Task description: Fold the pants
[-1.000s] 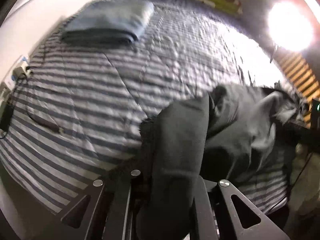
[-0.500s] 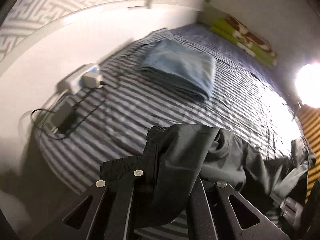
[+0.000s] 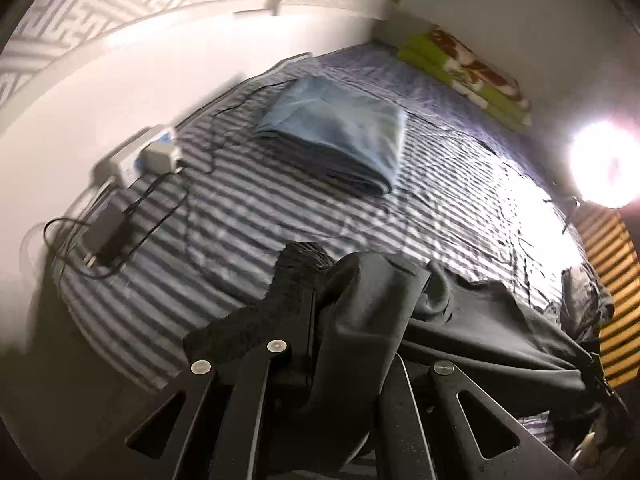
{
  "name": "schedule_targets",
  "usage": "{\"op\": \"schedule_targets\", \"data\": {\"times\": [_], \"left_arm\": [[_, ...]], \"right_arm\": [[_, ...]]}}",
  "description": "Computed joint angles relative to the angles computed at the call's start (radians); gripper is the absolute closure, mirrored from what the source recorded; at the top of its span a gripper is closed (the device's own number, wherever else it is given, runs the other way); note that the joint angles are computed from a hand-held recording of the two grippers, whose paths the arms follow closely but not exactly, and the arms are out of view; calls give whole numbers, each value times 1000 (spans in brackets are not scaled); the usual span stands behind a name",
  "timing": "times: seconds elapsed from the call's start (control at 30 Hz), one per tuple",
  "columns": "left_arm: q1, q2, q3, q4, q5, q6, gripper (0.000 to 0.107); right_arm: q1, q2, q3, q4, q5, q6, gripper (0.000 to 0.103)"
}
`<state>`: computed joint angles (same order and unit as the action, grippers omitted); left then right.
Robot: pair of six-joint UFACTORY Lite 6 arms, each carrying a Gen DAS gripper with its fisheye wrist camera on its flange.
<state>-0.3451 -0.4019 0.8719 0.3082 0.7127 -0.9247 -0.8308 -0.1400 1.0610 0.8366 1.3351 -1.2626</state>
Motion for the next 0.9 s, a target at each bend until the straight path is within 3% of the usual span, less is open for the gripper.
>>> {"op": "schedule_targets", "data": {"times": [0.1, 0.17, 0.27, 0.33, 0.43, 0.57, 0.6, 0.67, 0.77, 0.9], "left_arm": [[-110, 84, 59, 140, 43, -134, 102], [-133, 109, 76, 189, 76, -166, 102], [-62, 83, 53, 200, 108, -144, 102], [53, 63, 41, 196, 126, -83, 103], [185, 117, 73, 228, 164, -9, 102], [229, 164, 128, 227, 193, 63, 89], [197, 160, 137, 263, 216, 43, 79], [148, 145, 158, 289, 241, 35, 70], [119, 139, 185, 292, 263, 35, 70], [173, 73, 179, 220, 250, 74, 67]], "right_arm": [[-54, 5, -16, -63, 53, -39, 100], [-79, -10, -61, -120, 107, -92, 93], [-154, 12, -97, -186, 143, -153, 72], [-227, 51, -82, -193, 136, -185, 72], [-265, 187, 41, -175, 40, -139, 68], [-272, 410, 277, -147, -79, -4, 63], [-271, 456, 334, -144, -96, 20, 63], [-260, 565, 468, -139, -98, 91, 58], [-234, 660, 596, -145, -84, 199, 53], [-138, 670, 556, -155, -99, 236, 39]]}}
